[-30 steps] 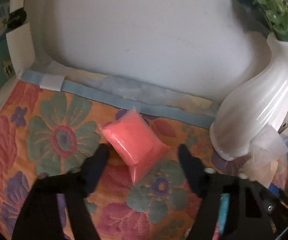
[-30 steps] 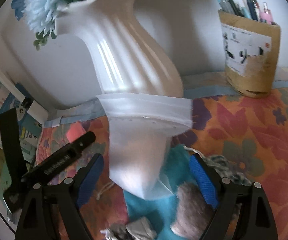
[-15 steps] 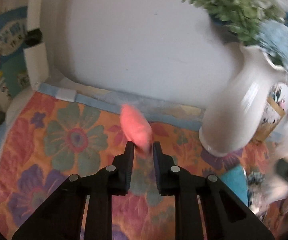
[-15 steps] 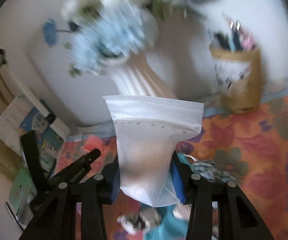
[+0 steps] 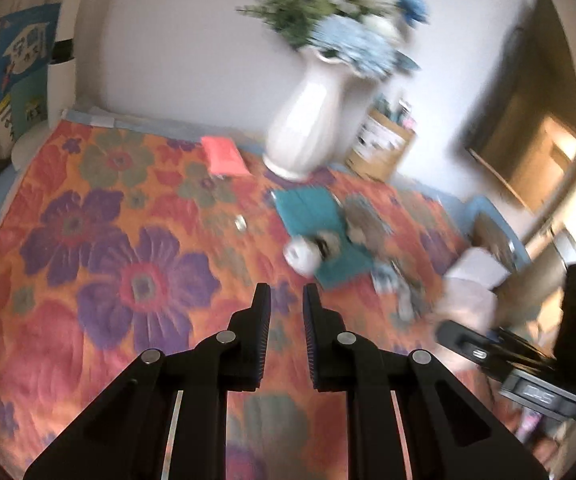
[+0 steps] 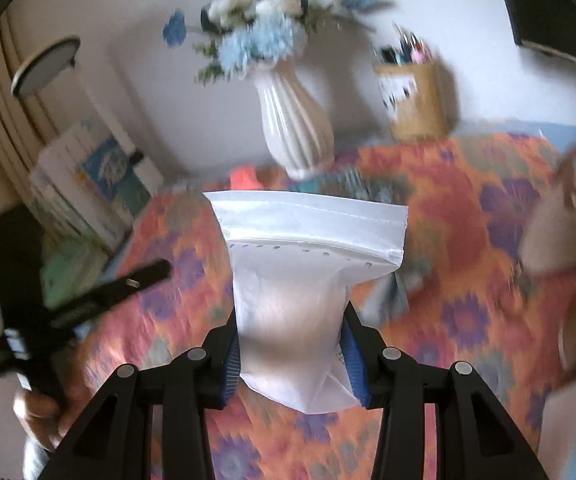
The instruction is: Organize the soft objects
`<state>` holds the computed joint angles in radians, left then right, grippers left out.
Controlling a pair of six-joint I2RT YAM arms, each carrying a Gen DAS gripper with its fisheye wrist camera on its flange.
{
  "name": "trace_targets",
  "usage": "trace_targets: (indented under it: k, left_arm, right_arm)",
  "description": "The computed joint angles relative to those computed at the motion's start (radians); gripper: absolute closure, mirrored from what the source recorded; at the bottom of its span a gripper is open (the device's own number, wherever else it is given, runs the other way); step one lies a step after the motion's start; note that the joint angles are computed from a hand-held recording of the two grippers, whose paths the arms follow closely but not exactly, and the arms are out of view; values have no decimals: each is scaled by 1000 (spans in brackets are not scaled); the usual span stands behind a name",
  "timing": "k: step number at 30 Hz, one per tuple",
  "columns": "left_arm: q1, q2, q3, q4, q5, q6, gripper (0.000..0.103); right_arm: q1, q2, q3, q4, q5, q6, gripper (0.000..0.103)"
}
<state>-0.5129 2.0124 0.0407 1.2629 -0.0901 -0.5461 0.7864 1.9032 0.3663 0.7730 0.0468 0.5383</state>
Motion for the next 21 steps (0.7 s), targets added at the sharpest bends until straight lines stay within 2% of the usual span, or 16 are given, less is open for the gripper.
trace_targets:
  k: [3, 4, 6, 7, 9, 10, 11, 13, 16, 18, 21]
  left_arm:
    - [-70, -65, 33, -158, -71, -34, 84]
    - [-39, -130, 70, -278, -58, -35, 71]
    - [17, -182, 117, -358, -24, -27, 69]
    - [58, -204, 170, -434, -8, -5, 68]
    - [110, -203, 270, -552, 2, 32, 55]
    - [145, -172, 353, -619, 12, 55, 32]
    - [160, -141, 409, -649, 0, 60, 16]
    - [194, -68, 514, -679, 5, 83, 16]
    - [252, 74, 724, -787, 27, 88, 16]
    - [266, 151, 835, -852, 1, 81, 17]
    - [283, 266, 981, -924, -29, 72, 24]
  right_arm:
    - [13, 90, -12, 58, 37, 22, 60]
    - [7, 118, -22, 84, 51, 20, 60]
    - [-15, 147, -4, 58, 67, 21, 60]
    - [-44, 168, 1, 72, 34, 22, 60]
    - [-84, 182, -19, 122, -14, 21, 60]
    - [-95, 188, -22, 133, -19, 22, 60]
    - [-103, 197, -23, 143, -30, 20, 60]
    - [-106, 197, -22, 143, -39, 22, 60]
    - [-92, 203, -21, 144, -22, 23, 59]
    - [-87, 205, -8, 129, -15, 21, 58]
    - [-93, 213, -4, 136, -24, 22, 57]
